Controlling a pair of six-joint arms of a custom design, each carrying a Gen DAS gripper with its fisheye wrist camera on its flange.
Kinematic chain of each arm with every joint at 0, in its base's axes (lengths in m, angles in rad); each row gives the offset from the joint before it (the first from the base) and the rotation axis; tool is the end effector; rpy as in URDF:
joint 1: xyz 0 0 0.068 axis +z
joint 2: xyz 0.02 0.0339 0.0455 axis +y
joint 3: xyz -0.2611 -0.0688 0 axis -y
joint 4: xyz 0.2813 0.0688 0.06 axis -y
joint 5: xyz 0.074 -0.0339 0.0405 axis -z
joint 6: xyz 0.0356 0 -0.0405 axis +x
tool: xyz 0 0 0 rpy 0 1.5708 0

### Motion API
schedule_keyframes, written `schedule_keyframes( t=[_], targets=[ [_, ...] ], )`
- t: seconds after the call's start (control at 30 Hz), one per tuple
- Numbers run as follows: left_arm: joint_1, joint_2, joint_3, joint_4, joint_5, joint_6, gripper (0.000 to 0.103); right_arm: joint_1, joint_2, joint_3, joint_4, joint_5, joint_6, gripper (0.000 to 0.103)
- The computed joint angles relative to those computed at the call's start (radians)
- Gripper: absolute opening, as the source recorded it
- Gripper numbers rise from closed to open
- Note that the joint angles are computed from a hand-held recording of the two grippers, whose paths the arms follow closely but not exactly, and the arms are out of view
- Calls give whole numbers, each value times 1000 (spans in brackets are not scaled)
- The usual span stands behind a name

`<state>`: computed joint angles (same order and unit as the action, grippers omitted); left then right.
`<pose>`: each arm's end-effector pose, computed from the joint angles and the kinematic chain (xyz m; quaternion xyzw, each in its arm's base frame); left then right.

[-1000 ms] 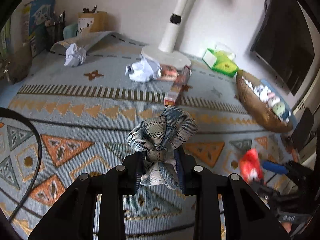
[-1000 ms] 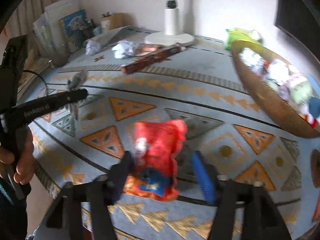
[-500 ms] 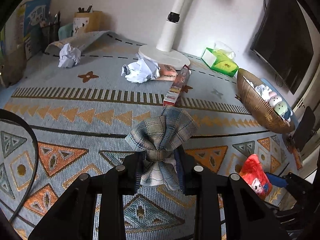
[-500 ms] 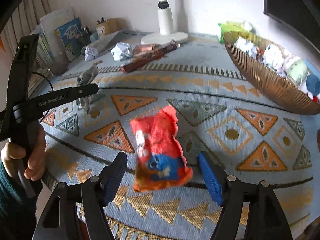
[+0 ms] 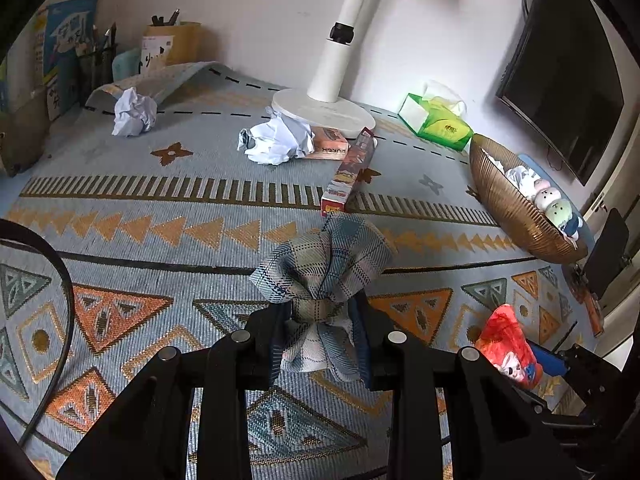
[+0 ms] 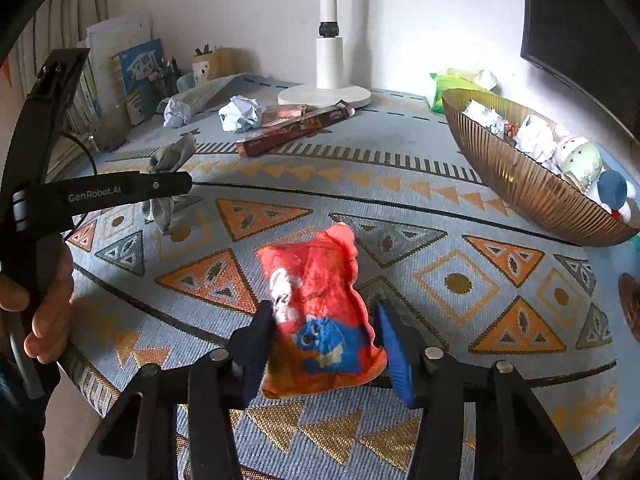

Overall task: Organize objects
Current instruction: 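Lift the plaid bow with the left tool while the right tool lifts the red snack bag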

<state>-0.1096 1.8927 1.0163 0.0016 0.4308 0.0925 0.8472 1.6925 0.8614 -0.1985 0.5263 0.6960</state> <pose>0.3929 -0.0582 0.1018 0.1652 0.9063 -0.2038 0.3314 0.2383 0.2427 0.1155 -0.0009 0.9330 0.0003 0.3598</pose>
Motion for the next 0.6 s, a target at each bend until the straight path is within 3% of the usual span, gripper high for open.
schedule_keyframes(
  t=[0.6],
  targets=[
    [-2, -3, -4, 4, -1, -2, 26, 10, 3, -8, 20, 16, 9, 45]
  ],
)
